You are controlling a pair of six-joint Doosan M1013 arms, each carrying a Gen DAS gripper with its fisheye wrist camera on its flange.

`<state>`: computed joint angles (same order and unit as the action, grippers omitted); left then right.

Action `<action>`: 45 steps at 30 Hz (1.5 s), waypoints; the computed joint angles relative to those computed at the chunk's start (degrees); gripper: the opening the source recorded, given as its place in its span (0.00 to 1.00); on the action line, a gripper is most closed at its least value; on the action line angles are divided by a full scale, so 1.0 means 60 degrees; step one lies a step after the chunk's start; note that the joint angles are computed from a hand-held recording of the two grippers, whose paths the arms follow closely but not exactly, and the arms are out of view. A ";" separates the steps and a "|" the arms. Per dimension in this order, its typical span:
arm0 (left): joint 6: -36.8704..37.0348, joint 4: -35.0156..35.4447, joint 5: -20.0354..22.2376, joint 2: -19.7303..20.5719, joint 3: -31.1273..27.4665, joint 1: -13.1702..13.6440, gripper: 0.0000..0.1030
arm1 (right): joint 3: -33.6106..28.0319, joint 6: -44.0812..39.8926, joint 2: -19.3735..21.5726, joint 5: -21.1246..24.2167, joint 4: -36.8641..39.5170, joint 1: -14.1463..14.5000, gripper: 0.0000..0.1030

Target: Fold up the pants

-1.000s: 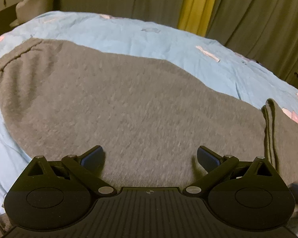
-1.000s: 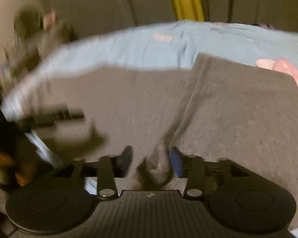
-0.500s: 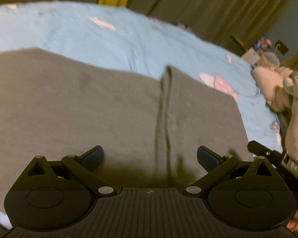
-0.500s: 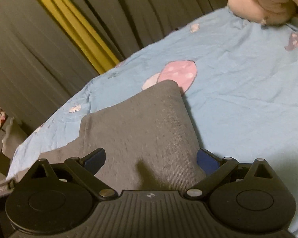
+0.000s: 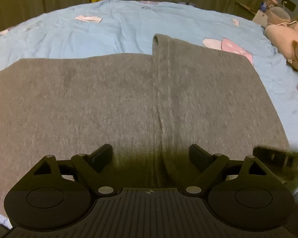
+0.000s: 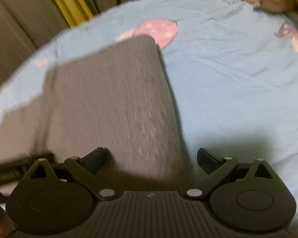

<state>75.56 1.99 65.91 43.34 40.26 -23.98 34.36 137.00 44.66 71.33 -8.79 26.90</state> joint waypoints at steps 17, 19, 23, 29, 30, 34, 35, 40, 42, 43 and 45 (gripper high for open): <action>0.0733 -0.1062 -0.0488 -0.0068 0.0152 0.0134 0.40 | 0.0526 0.0023 -0.0404 0.0241 0.0253 -0.0044 0.96; 0.0754 -0.1106 -0.0558 -0.0058 0.0163 0.0123 0.44 | 0.0402 -0.0053 -0.0300 0.0274 0.0390 -0.0067 0.96; 0.0908 -0.1302 -0.0846 -0.0147 0.0311 0.0149 0.17 | 0.0543 0.0196 -0.0348 -0.0142 0.0331 -0.0094 0.96; 0.0868 -0.0936 -0.2069 -0.0816 0.1177 0.0114 0.16 | 0.1804 0.1198 -0.1016 -0.1861 -0.0051 -0.0131 0.96; 0.0795 -0.0681 -0.2343 -0.0961 0.1382 0.0093 0.16 | 0.1701 0.1086 -0.0954 -0.1704 0.0050 -0.0141 0.96; 0.0346 -0.0155 -0.2572 -0.1292 0.1847 0.0225 0.16 | 0.1174 0.0211 -0.0654 -0.1113 0.0430 -0.0135 0.96; 0.0225 -0.0192 -0.2495 -0.1330 0.1932 0.0288 0.16 | 0.1059 -0.0006 -0.0590 -0.1007 0.0443 -0.0116 0.96; -0.0269 0.0371 -0.1875 -0.1370 0.2245 0.0365 0.19 | 0.0663 -0.0728 -0.0358 -0.0695 0.0746 -0.0092 0.96; -0.0324 0.0642 -0.1918 -0.1354 0.2216 0.0317 0.27 | 0.0625 -0.0686 -0.0340 -0.0680 0.0715 -0.0090 0.96; -0.0380 0.0889 -0.2045 -0.1368 0.2231 0.0284 0.31 | 0.0667 -0.0630 -0.0361 -0.0716 0.0733 -0.0099 0.96; -0.0496 0.1302 -0.2488 -0.1423 0.2376 0.0241 0.45 | 0.0742 -0.0482 -0.0396 -0.0792 0.0773 -0.0110 0.96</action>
<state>72.58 9.80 50.98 34.80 54.52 -22.54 38.81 134.11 42.28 66.58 -4.15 26.24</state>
